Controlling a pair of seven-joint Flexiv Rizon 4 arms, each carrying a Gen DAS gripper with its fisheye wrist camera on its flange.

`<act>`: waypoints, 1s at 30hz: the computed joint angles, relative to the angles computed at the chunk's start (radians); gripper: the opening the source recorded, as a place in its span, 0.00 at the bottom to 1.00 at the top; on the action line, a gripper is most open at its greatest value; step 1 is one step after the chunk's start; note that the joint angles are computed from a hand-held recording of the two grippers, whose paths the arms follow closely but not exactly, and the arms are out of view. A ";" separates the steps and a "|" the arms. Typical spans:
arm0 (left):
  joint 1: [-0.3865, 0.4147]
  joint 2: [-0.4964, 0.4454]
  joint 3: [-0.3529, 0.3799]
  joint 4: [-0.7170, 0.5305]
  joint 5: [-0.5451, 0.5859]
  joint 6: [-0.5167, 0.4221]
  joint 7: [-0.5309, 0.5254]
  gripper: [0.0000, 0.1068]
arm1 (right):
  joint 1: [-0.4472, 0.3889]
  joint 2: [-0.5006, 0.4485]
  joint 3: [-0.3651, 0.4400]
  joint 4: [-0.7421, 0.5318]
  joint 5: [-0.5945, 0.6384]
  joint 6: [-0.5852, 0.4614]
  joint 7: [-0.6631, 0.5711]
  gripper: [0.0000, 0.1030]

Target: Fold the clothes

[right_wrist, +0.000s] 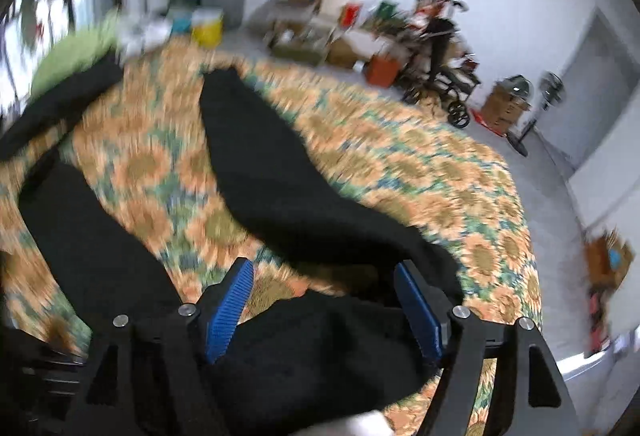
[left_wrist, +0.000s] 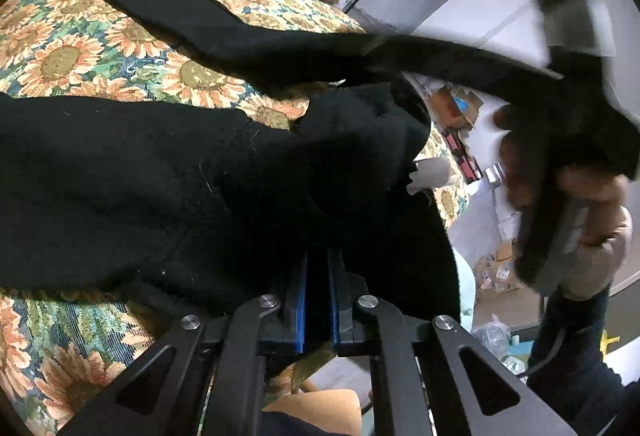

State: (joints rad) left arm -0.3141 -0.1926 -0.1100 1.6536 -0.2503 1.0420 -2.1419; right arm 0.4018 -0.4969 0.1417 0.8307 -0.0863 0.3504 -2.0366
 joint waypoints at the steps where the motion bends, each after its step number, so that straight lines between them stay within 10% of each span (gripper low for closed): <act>1: -0.006 0.011 0.016 -0.001 0.039 0.004 -0.032 0.08 | 0.015 -0.002 -0.012 0.022 -0.034 -0.014 -0.002 0.74; 3: -0.015 0.037 0.049 -0.011 0.144 0.002 -0.114 0.10 | 0.022 -0.014 -0.022 0.034 -0.061 -0.075 0.007 0.67; 7: -0.005 0.063 0.084 -0.089 0.356 -0.079 -0.264 0.61 | -0.038 0.019 0.003 0.076 0.024 -0.099 0.031 0.57; 16: 0.032 -0.124 0.018 -0.337 0.388 -0.343 -0.078 0.51 | -0.110 0.069 0.019 0.114 0.142 -0.104 0.081 0.48; 19: 0.021 -0.085 0.034 -0.182 0.239 -0.186 -0.036 0.21 | -0.107 0.076 0.020 0.128 0.143 -0.107 0.089 0.50; 26: 0.006 0.017 0.016 0.011 0.120 -0.022 0.021 0.15 | -0.071 0.061 0.008 0.129 0.088 -0.099 0.120 0.58; 30: 0.003 0.047 0.002 0.070 0.062 0.034 0.058 0.15 | -0.058 0.078 0.007 0.180 0.048 -0.034 0.118 0.30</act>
State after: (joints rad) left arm -0.3109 -0.1456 -0.1082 1.7234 -0.1886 1.0763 -2.0836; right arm 0.3439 -0.4192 0.1484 1.0104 -0.0380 0.3167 -1.9187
